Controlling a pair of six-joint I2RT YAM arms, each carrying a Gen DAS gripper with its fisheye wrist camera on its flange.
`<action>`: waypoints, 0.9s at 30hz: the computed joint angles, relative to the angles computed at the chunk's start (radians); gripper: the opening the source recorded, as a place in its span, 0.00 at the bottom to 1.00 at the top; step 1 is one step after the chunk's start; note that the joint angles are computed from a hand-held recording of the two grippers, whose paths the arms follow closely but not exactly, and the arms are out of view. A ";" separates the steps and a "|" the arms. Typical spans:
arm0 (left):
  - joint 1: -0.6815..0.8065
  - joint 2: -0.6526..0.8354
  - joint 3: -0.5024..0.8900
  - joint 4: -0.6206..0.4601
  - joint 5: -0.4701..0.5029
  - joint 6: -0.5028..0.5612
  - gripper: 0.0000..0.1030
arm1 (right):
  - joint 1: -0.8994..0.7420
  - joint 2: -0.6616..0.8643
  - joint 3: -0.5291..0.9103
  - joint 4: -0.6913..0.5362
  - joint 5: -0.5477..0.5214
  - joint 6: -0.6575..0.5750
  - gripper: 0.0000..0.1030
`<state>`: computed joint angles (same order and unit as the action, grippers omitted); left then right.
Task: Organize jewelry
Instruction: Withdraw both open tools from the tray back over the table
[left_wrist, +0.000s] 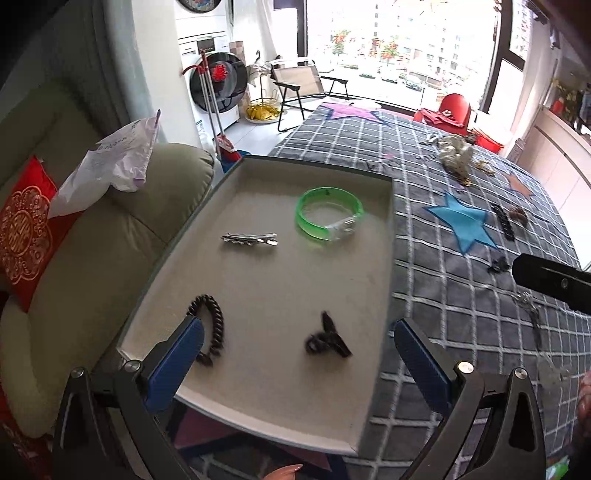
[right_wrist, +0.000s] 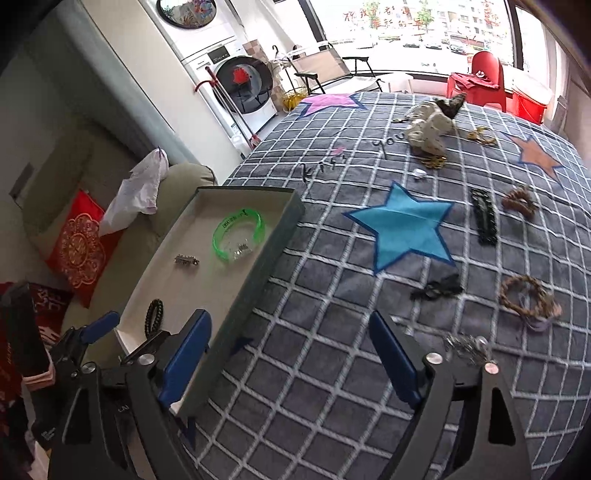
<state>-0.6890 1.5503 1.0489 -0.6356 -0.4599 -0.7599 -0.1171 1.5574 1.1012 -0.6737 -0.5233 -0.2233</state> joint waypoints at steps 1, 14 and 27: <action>-0.011 -0.001 0.000 -0.003 -0.002 -0.007 1.00 | -0.012 -0.009 -0.009 -0.003 -0.005 -0.009 0.88; -0.183 0.085 0.114 -0.057 -0.022 -0.091 1.00 | -0.267 -0.092 -0.103 -0.079 -0.122 -0.175 1.00; -0.322 0.278 0.268 -0.059 -0.023 -0.102 1.00 | -0.621 -0.056 -0.109 -0.150 -0.127 -0.370 1.00</action>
